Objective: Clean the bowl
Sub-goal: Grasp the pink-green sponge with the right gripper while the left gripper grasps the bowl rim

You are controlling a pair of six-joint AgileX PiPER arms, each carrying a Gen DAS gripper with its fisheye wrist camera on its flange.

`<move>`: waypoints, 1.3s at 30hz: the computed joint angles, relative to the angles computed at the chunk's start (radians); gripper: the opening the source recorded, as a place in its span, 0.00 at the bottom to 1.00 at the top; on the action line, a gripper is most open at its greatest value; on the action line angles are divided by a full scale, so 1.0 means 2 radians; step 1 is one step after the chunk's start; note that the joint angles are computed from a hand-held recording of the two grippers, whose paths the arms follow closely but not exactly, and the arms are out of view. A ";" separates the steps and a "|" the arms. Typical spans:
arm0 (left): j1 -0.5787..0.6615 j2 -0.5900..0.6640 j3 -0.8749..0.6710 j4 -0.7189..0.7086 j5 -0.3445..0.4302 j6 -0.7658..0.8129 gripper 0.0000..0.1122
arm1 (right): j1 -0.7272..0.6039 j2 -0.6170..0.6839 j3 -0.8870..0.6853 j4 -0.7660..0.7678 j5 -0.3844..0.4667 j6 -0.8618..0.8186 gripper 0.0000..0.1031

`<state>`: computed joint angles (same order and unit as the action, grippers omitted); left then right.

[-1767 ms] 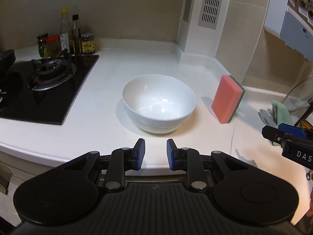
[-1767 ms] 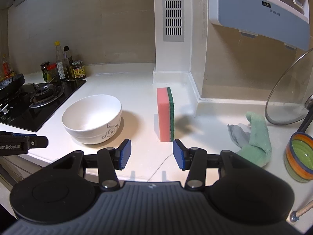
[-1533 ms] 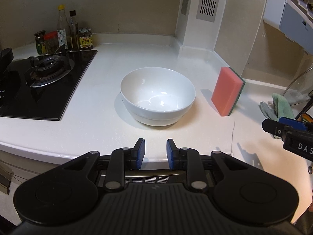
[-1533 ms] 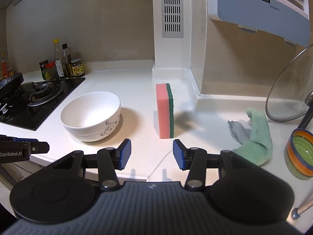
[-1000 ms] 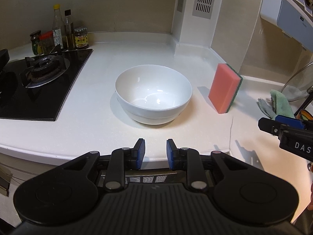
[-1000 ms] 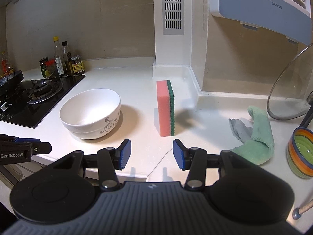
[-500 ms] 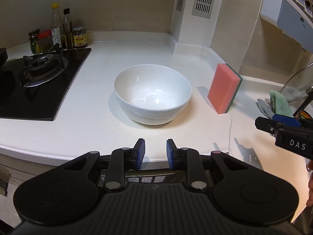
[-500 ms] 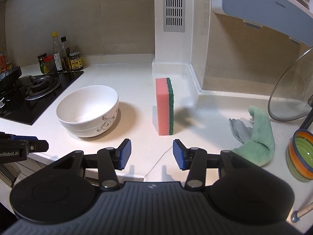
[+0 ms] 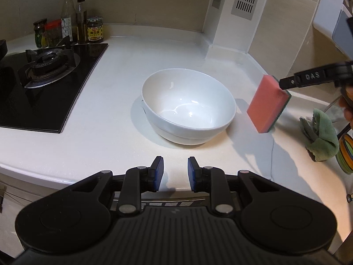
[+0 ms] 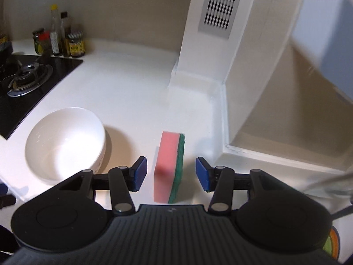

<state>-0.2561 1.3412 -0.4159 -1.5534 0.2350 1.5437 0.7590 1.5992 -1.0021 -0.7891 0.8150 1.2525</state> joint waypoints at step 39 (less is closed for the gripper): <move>0.150 0.259 -0.355 0.294 0.241 -0.245 0.25 | 0.123 0.120 -0.087 -0.008 -0.171 -0.424 0.26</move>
